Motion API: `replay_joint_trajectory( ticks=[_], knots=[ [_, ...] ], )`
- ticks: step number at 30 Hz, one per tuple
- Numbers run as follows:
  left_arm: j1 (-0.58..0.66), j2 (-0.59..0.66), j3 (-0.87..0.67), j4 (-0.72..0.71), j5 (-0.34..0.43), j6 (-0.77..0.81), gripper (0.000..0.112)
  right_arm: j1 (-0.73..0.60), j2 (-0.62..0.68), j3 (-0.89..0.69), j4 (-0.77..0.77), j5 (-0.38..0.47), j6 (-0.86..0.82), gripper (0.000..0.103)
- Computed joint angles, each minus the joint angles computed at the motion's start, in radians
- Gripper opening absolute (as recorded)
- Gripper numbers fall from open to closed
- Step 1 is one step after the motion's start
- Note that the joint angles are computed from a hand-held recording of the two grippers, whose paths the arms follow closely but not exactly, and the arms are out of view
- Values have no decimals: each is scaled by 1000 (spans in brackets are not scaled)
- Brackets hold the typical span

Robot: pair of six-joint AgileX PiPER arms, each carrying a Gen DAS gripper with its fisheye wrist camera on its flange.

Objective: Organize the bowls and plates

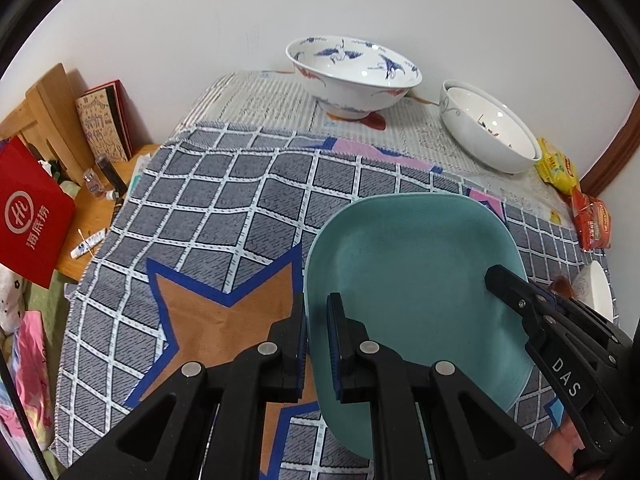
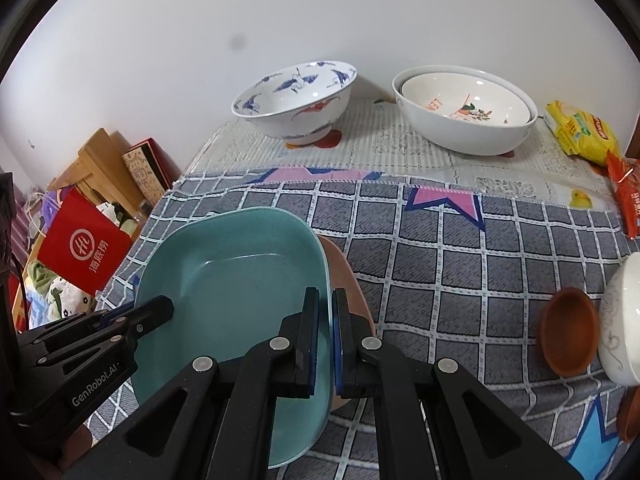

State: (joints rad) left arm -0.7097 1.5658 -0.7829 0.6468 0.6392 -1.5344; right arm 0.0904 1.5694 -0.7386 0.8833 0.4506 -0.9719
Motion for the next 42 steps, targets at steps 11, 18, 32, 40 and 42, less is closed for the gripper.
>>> replay_joint_trajectory(
  ticks=[11, 18, 32, 40, 42],
  knots=[
    [24, 98, -44, -9, -24, 11, 10, 0, 116, -60, 41, -19, -93, 7],
    [17, 121, -59, -34, -25, 34, 10, 29, 137, -71, 12, -79, -110, 9],
    [-49, 73, -57, -52, 48, 26, 35, -9, 67, -37, 96, -21, -246, 25],
    [-138, 18, -82, -41, 153, -12, 36, -91, -50, 13, 46, 48, -230, 32],
    [-166, 13, -100, -34, 183, -23, 36, -127, -91, 30, 36, 65, -238, 37]
  ],
)
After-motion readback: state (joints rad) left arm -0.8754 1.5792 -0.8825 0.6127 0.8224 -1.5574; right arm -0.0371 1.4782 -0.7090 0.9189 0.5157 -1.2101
